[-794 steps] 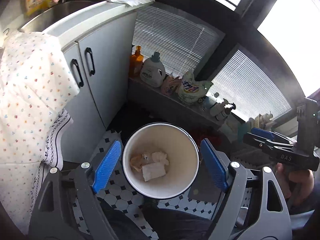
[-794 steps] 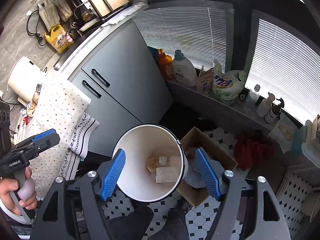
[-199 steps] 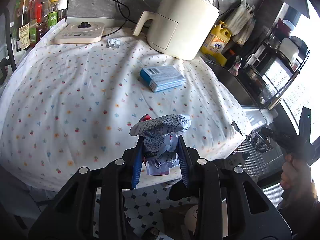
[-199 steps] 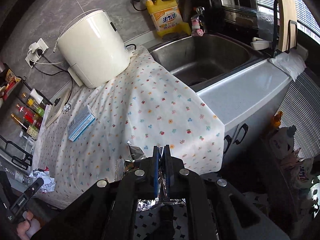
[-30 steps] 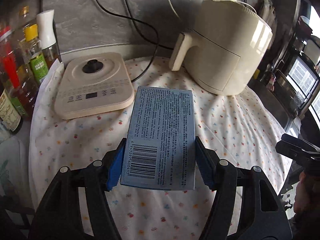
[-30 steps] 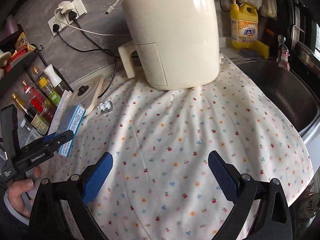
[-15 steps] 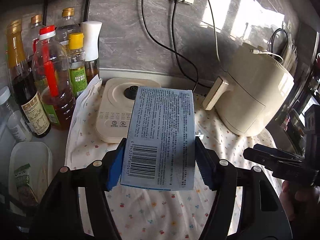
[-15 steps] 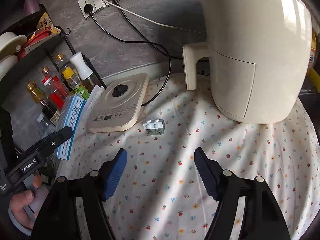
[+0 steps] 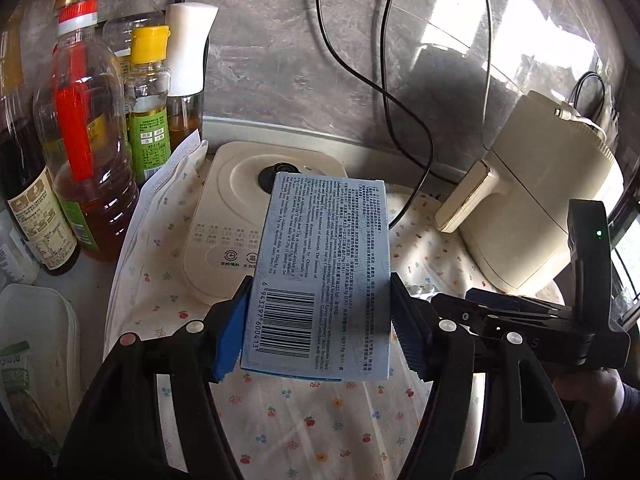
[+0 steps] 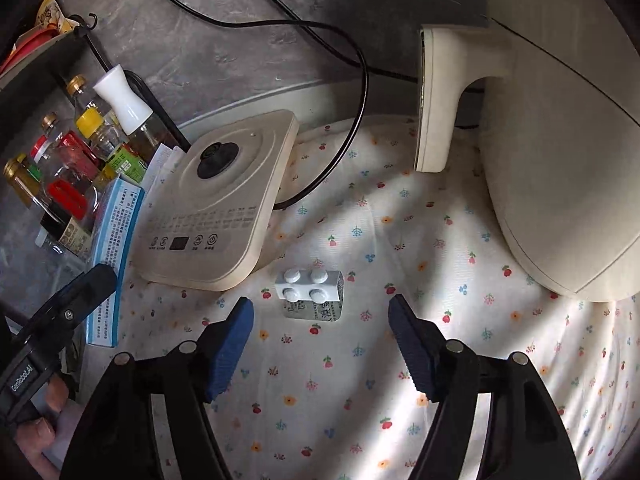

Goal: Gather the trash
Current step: 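Grasp the white pill blister pack with the right gripper while the left holds the box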

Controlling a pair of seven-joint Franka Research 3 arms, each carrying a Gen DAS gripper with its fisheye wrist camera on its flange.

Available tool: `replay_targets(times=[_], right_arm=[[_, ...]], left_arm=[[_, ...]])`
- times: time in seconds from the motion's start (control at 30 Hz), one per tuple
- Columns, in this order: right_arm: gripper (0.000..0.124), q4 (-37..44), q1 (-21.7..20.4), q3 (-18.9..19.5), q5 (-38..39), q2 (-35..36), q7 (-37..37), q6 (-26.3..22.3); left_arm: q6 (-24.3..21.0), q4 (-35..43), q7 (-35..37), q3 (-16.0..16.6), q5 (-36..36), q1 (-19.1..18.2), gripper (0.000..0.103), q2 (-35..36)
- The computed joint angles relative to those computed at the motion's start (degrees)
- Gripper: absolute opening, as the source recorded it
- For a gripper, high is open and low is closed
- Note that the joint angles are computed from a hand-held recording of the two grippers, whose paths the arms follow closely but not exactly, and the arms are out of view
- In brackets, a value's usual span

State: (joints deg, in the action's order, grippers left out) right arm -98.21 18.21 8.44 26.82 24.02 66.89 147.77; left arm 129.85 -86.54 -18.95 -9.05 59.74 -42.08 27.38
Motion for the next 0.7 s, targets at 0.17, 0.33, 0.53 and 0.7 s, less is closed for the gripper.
replay_targets(times=[0.17, 0.33, 0.53, 0.7], right_arm=[[0.076, 5.0, 1.9, -1.6, -4.6, 4.1, 2.7, -2.0], [0.037, 7.8, 2.4, -2.2, -7.4, 6.2, 5.7, -4.4], [0.023, 3.4, 0.6, -1.3, -5.4, 2.4, 4.3, -2.7], [0.023, -3.1, -1.2, -1.1, -2.8, -2.6, 2.1, -0.7]], left_arm=[[2.0, -0.7, -1.6, 0.3, 0.2, 0.7, 0.065, 0.2], [2.9, -0.9, -2.0, 0.5, -0.3, 1.0, 0.065, 0.6], [2.7, -0.9, -1.7, 0.4, -0.1, 0.5, 0.065, 0.4], [1.5, -0.1, -1.9, 0.2, 1.1, -0.9, 0.065, -0.1]])
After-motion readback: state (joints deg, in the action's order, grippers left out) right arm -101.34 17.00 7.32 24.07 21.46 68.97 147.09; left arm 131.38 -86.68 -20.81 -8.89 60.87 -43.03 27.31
